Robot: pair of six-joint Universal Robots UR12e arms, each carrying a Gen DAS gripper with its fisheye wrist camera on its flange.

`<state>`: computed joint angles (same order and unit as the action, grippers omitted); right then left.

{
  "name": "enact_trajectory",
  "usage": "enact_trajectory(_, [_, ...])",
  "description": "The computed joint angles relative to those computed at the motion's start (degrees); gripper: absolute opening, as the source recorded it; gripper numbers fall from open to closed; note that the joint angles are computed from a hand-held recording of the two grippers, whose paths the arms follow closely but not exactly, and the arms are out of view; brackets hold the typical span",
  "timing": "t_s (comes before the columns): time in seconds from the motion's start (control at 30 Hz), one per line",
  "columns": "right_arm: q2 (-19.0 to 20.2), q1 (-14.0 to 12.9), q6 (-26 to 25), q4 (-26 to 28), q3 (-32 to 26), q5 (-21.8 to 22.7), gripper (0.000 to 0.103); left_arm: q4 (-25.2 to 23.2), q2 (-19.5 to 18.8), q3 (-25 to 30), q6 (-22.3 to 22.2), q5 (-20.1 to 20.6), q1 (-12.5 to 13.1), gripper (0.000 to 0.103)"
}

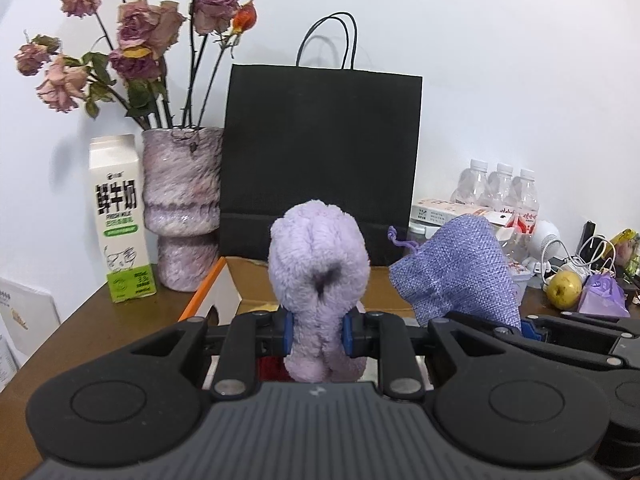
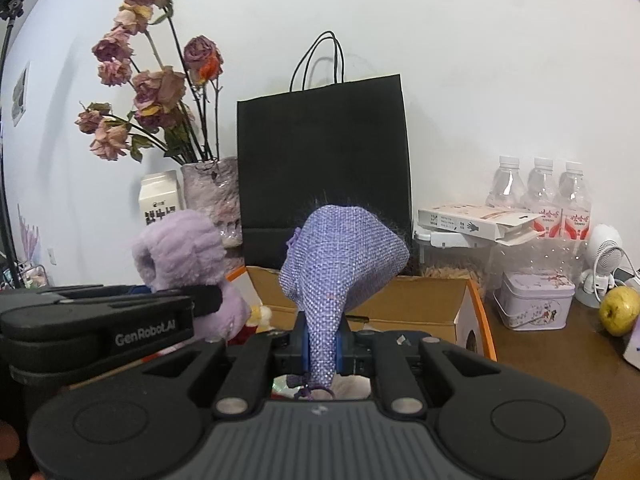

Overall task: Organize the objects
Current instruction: 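Carry the hat with the left tool toward the box while the right tool carries the pouch, then release the hat into the box with the left tool while the right tool drops the pouch in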

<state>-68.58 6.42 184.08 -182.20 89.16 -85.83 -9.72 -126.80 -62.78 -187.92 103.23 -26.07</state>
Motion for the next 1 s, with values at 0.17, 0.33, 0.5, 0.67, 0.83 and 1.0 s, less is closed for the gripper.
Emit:
enact_trajectory(0.17, [1.99, -0.20, -0.31, 1.09, -2.69, -0.09, 0.011, -1.50, -2.37, 3.81, 0.30, 0.16, 0.41, 0.023])
enact_trajectory(0.33, [3.76, -0.30, -0.70, 2.64, -5.12, -0.23, 0.011, -3.02, -4.54, 7.43, 0.63, 0.12, 0.77, 0.023])
enact_trajectory(0.5, [5.14, -0.27, -0.98, 3.74, -7.03, -0.79, 0.011, -4.66, -6.62, 10.69, 0.68, 0.49, 1.01, 0.023])
enact_trajectory(0.67, [6.30, -0.27, -1.38, 5.35, -8.76, -1.20, 0.011, -6.61, -8.22, 13.30, 0.14, 0.85, 1.26, 0.023])
enact_trajectory(0.83, [7.12, -0.19, -1.60, 7.39, -10.07, -1.50, 0.012, -9.10, -9.35, 15.47, -0.20, 1.24, 1.37, 0.024])
enact_trajectory(1.0, [7.29, 0.00, -1.59, 10.03, -10.65, -3.83, 0.024, -9.41, -9.49, 15.48, -0.50, 1.77, 1.41, 0.039])
